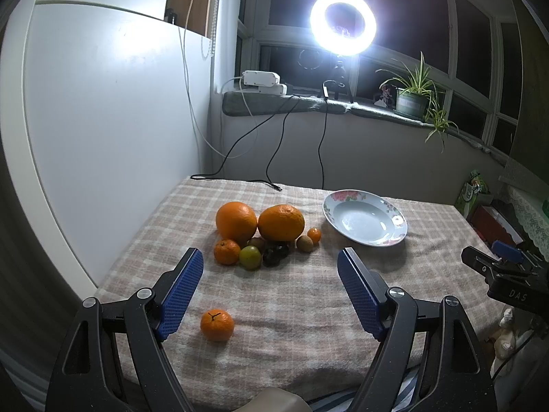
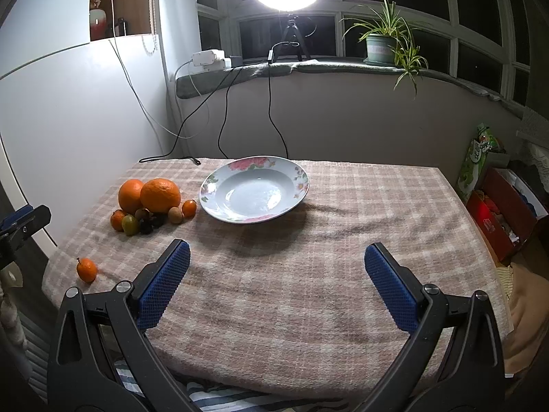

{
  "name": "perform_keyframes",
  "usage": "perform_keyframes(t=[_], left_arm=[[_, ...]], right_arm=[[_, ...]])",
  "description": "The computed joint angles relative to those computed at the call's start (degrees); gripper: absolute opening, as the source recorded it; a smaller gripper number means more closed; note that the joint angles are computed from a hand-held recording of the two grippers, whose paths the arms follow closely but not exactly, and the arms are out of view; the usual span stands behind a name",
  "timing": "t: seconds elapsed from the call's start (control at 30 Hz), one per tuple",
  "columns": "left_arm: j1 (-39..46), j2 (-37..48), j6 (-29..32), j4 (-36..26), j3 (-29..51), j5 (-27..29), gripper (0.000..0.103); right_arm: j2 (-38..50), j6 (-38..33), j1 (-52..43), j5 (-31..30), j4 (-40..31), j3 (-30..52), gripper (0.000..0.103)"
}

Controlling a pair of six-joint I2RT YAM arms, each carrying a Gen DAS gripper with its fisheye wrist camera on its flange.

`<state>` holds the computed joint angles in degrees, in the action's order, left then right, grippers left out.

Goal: Organize fruits

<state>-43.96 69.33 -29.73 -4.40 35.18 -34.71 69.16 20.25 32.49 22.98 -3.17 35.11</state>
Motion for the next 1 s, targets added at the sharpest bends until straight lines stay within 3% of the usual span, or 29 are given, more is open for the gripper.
perform_keyframes(t=[1.0], left_arm=[[-0.3,0.4,-0.4,0.0,0.3,-0.3,0.081]], right_arm=[[2.3,-0.6,0.0,-0.9,0.9,1.0,0.103]])
